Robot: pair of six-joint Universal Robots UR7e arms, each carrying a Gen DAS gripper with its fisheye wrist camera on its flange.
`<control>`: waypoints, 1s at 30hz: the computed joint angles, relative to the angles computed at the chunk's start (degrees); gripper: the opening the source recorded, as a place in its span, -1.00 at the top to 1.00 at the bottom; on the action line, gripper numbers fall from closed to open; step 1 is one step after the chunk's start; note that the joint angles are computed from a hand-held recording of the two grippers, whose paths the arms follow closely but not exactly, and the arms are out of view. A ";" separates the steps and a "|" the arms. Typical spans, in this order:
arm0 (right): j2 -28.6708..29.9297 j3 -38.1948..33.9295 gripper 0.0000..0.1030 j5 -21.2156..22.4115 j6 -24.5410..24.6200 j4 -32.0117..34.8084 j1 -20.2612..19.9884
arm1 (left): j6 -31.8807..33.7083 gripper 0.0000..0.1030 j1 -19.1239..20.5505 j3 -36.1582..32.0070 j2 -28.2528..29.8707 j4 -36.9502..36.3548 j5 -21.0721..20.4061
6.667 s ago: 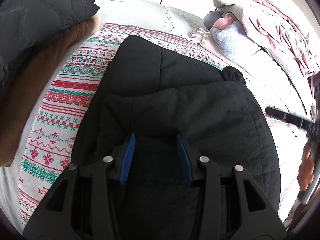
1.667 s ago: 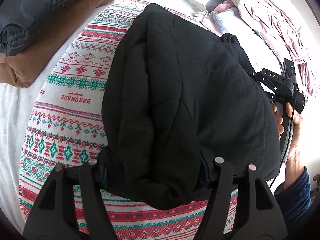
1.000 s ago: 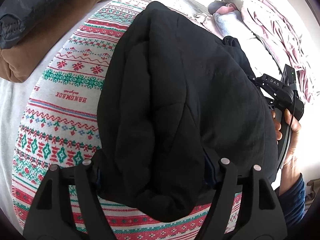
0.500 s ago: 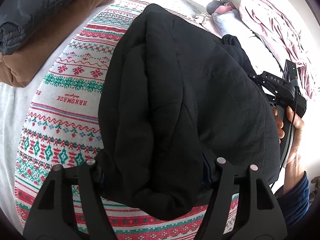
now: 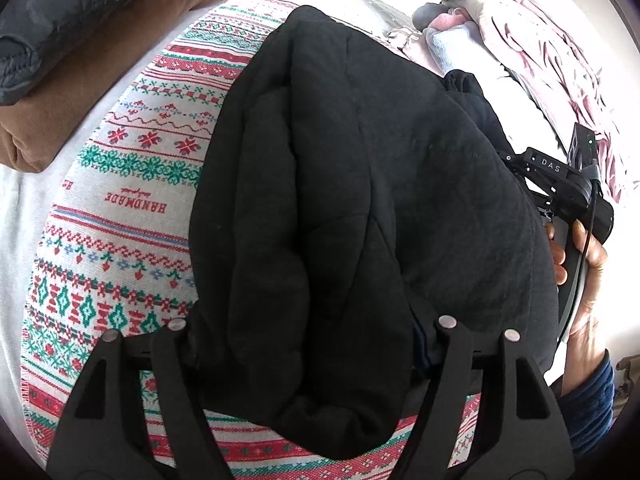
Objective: Fold large clothes
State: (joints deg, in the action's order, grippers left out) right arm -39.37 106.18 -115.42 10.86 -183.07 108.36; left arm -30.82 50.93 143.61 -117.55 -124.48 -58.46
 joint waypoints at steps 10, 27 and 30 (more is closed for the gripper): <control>0.07 -0.16 0.34 -2.72 -4.03 -3.14 2.76 | -4.30 0.03 -6.15 0.55 -2.71 5.20 5.72; -1.23 1.45 0.40 -8.70 -13.84 -12.18 8.96 | -14.90 0.13 -22.30 0.94 -6.19 14.10 12.13; -2.78 2.94 0.40 -9.30 -14.43 -13.98 9.77 | -17.06 0.13 -24.60 0.51 -6.17 15.49 12.22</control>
